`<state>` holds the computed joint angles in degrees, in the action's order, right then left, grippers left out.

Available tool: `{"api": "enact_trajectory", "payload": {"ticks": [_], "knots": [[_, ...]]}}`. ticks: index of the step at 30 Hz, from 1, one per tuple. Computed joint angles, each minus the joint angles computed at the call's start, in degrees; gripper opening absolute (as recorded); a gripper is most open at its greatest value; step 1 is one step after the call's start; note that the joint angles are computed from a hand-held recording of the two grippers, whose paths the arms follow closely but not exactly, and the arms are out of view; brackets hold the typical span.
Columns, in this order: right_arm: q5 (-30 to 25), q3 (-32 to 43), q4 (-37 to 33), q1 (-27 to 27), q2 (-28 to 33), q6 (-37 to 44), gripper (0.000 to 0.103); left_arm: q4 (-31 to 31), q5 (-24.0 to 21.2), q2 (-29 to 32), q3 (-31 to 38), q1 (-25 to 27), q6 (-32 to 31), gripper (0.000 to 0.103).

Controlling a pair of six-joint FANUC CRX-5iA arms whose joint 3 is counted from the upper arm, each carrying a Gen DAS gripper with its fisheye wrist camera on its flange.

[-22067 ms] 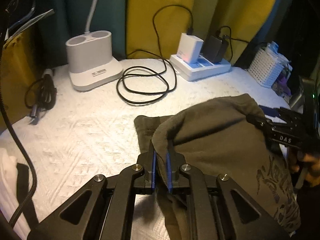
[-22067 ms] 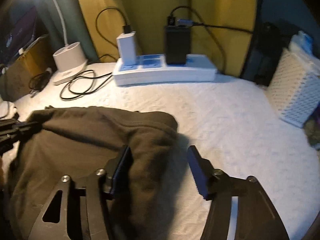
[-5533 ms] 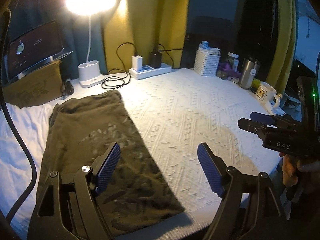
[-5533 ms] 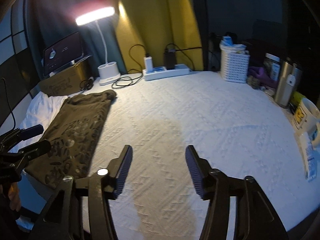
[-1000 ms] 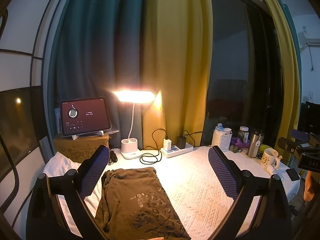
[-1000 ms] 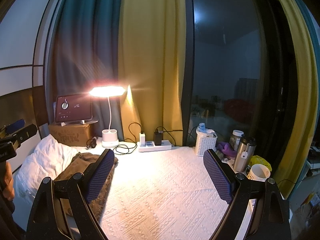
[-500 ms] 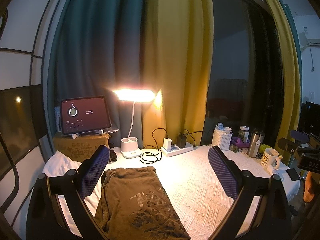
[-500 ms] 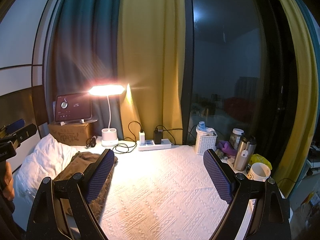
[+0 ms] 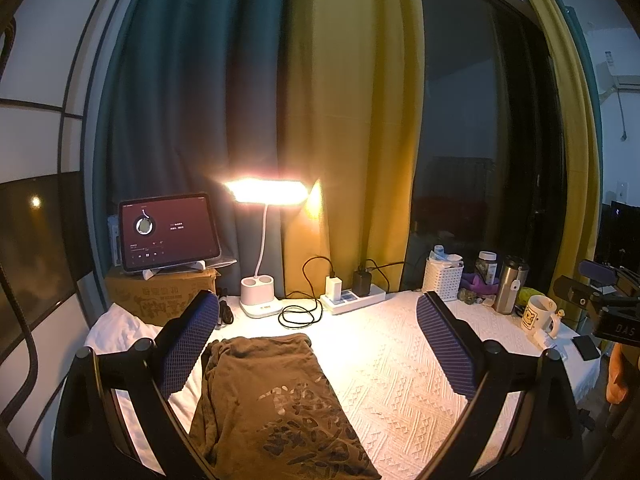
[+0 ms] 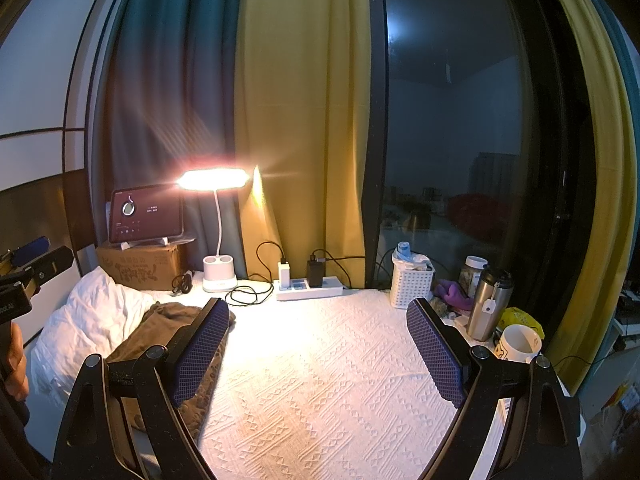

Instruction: Fold small clothes

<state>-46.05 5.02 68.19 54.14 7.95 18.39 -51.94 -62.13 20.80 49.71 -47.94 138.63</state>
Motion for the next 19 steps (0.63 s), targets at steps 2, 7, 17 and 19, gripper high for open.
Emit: {"api": "enact_trajectory", "payload": {"ticks": [2, 7, 17, 19], "knots": [[0.0, 0.1, -0.1, 0.0, 0.0, 0.2, 0.092, 0.0, 0.0, 0.0, 0.0, 0.0, 0.0, 0.098], [-0.2, -0.1, -0.1, 0.1, 0.0, 0.0, 0.092, 0.2, 0.1, -0.1, -0.1, 0.1, -0.1, 0.098], [-0.6, 0.0, -0.3, 0.3, 0.2, 0.0, 0.092, 0.6, 0.5, -0.2, -0.4, 0.3, -0.5, 0.098], [-0.6, 0.0, -0.4, 0.3, 0.2, 0.0, 0.092, 0.6, 0.4, -0.2, -0.3, 0.2, -0.5, 0.098]]}}
